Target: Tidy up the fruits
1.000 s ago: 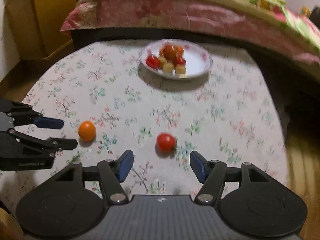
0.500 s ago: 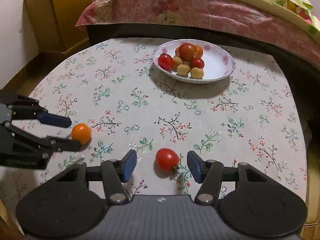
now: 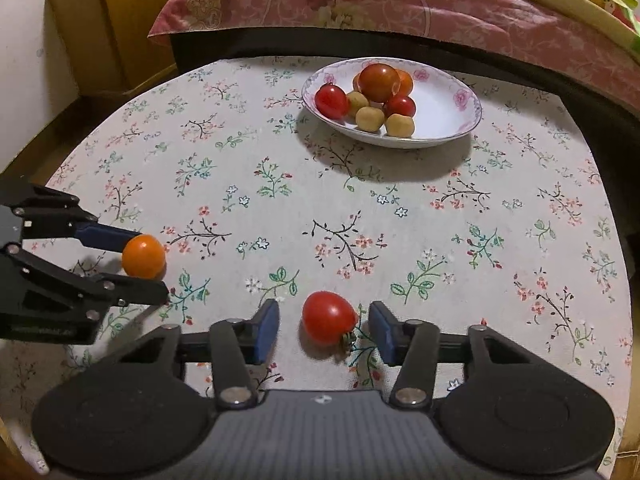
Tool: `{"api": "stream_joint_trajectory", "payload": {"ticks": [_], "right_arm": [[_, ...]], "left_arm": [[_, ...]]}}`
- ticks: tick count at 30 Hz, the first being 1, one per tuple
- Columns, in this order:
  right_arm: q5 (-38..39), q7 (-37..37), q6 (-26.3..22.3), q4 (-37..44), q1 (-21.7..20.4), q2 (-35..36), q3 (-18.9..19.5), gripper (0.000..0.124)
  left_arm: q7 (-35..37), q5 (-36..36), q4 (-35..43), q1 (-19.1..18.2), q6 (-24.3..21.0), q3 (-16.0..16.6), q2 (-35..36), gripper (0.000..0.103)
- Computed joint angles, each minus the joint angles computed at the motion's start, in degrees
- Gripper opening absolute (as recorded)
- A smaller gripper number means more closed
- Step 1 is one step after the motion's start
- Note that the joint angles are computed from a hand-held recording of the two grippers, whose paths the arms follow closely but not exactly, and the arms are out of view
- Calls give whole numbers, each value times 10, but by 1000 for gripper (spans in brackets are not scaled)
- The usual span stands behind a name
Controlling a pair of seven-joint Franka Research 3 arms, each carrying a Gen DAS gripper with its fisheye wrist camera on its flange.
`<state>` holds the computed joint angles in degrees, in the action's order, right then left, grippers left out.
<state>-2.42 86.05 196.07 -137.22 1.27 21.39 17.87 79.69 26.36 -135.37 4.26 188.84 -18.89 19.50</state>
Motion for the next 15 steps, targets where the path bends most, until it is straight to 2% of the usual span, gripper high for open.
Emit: {"api": "stream_joint_trajectory", "payload": {"ticks": [2,5,6,7,10,13,15], "right_arm": [[-2,0,4,1,-1,1,0,38],[25,-9,-10,6,38,-1,-34,29],[29,-11,-16,7,37,0,-33,26],[40,-18,-10,4,52,-1,-46,25],[55,-27,-10,4,63,-2,-52,25],[60,-33,-10,6,62,0,-47,25],[59,-34,-9,6,54,0,-39,25]], "left_arm": [[0,1,3,9,-3,-10,2,52],[2,-4,1,-39,6,36,-1,50],[3,-5,1,-49,8,45,-2,50],[4,-6,1,-56,9,52,-2,50],[4,-14,3,-84,11,78,-1,49],[5,-17,4,-90,18,86,0,39],[8,-14,5,-83,18,80,1,39]]}}
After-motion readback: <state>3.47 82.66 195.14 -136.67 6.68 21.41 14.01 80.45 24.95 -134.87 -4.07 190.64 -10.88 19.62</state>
